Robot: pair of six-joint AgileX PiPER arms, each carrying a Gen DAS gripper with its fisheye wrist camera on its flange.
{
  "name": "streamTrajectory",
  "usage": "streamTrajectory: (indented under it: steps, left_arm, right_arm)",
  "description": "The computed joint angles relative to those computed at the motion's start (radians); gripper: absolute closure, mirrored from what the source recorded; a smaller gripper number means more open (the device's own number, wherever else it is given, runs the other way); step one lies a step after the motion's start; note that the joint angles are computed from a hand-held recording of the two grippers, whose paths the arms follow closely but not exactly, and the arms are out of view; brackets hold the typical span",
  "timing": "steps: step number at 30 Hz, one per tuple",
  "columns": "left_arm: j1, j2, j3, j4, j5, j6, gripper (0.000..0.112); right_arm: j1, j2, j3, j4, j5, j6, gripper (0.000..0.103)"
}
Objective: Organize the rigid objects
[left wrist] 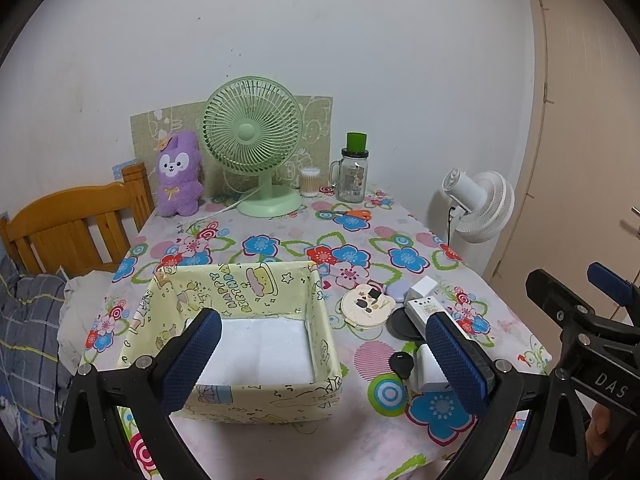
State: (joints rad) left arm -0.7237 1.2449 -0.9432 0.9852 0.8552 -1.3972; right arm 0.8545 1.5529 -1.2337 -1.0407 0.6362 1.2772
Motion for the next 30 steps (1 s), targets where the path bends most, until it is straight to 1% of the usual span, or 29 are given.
streamTrajectory:
  steps: [9, 15, 30]
  left_arm:
    - [-0.014, 0.002, -0.002, 0.003, 0.002, -0.022, 0.010]
    - [-0.025, 0.010, -0.008, 0.004, 0.015, -0.023, 0.013]
    - [-0.019, 0.022, -0.015, -0.005, 0.009, -0.015, 0.017]
  right_arm:
    - [-0.009, -0.014, 0.010, 0.017, -0.018, -0.002, 0.000]
    - [-0.001, -0.016, 0.008, 0.012, -0.010, -0.007, 0.000]
    - [-0.013, -0.007, 0.006, 0.007, -0.020, -0.018, 0.000]
